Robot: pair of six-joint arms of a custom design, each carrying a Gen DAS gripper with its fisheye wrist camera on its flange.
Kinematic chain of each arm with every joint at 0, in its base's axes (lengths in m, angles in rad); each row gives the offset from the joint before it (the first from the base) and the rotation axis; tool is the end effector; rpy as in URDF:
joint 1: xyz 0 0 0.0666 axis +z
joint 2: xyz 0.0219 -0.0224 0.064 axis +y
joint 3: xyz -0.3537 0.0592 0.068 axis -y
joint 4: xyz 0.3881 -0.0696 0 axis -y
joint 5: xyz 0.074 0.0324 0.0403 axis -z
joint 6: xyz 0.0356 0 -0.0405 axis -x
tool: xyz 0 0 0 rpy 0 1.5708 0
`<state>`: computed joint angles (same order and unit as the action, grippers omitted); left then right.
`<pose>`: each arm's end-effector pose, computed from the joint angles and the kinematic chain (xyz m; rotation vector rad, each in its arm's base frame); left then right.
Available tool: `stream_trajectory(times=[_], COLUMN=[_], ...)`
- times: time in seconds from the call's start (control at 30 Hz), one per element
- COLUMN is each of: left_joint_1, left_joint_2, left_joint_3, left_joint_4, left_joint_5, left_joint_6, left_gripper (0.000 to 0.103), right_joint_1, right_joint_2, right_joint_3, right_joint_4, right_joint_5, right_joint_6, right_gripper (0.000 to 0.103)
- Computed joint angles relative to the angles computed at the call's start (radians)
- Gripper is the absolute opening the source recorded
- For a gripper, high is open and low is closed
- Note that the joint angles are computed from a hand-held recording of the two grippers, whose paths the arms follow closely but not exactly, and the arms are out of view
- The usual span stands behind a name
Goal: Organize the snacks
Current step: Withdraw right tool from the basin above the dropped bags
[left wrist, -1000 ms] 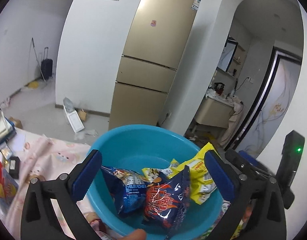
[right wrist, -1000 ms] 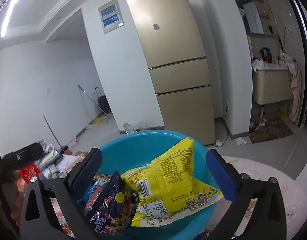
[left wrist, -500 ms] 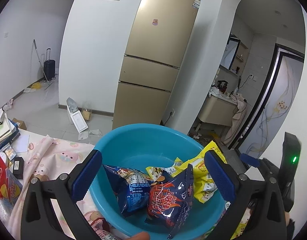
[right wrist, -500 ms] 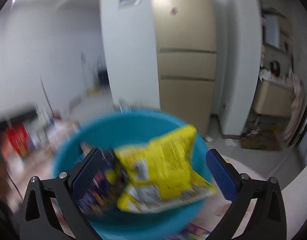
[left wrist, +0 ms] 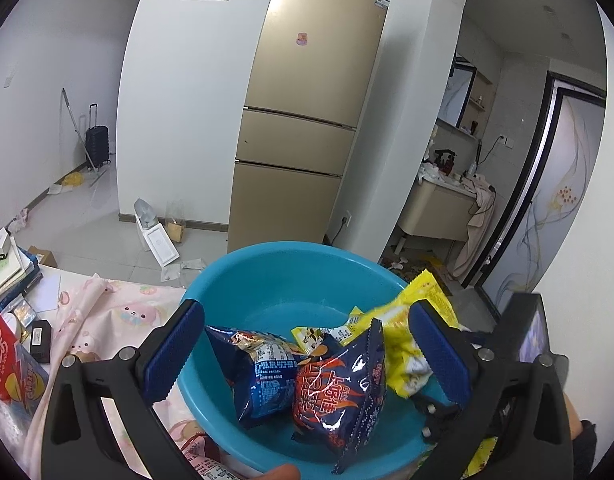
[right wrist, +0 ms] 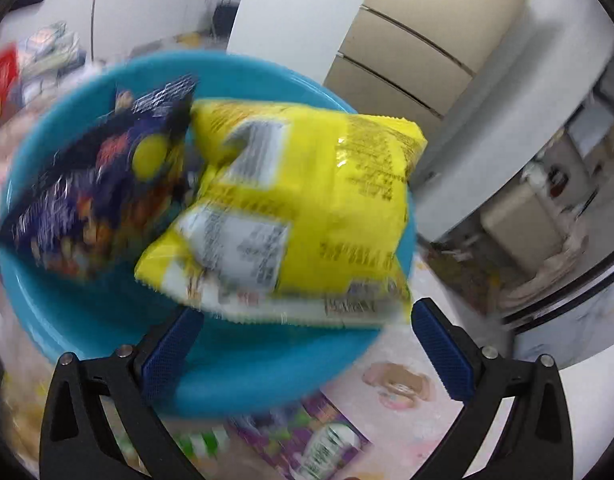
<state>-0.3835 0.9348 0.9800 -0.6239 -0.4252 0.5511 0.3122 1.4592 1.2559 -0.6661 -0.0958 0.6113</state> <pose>0.3236 -0.1152 0.4147 -0.4162 2.0523 -0.1062 0.4755 0.1566 0.3276 -1.1228 2.1605 -0.0173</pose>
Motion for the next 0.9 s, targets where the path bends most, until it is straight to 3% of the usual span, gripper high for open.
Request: stream_trajectory(times=[0.17,0.23,0.37,0.43,0.5,0.53,0.6,0.63,0.7,0.8,0.9], left_joint_1=[0.004,0.01,0.019,0.022,0.023,0.024,0.03,0.032,0.034,0.037,0.049], left_joint_2=[0.005,0.003,-0.002,-0.005,-0.008,-0.009,-0.015,-0.018,-0.016,-0.013,-0.018], left_joint_3=[-0.003,-0.005,-0.01,-0.011,-0.011,-0.012,-0.018,-0.019,-0.017,-0.012,-0.016], left_joint_4=[-0.001,0.0,0.001,0.002,0.002,0.002,0.016,0.019,0.017,0.004,0.006], left_joint_5=[0.006,0.012,0.023,0.025,0.028,0.031,0.062,0.074,0.082,0.071,0.089], left_joint_6=[0.007,0.01,0.017,0.018,0.02,0.021,0.024,0.025,0.024,0.025,0.034], left_gripper=[0.103,0.103,0.103,0.103,0.103,0.103,0.103,0.103,0.103,0.103,0.103], right_joint_1=[0.027,0.033,0.031,0.04,0.035,0.027,0.007,0.001,0.006,0.026,0.045], right_joint_2=[-0.01,-0.03,-0.066,-0.079,-0.086,-0.085,-0.054,-0.037,-0.008,0.018,0.044], right_joint_3=[-0.059,-0.086,-0.113,-0.134,-0.144,-0.136,-0.074,-0.048,-0.011,-0.005,0.027], right_joint_4=[0.201,0.272,0.343,0.411,0.455,0.434,0.31,0.258,0.18,0.144,0.131], right_joint_5=[0.129,0.132,0.06,0.099,0.086,0.047,-0.049,-0.058,-0.017,0.112,0.164], right_joint_6=[-0.052,-0.092,-0.154,-0.182,-0.214,-0.231,-0.261,-0.266,-0.237,-0.139,-0.111], right_gripper=[0.103,0.103,0.103,0.103,0.103,0.103,0.103,0.103,0.103,0.103,0.103])
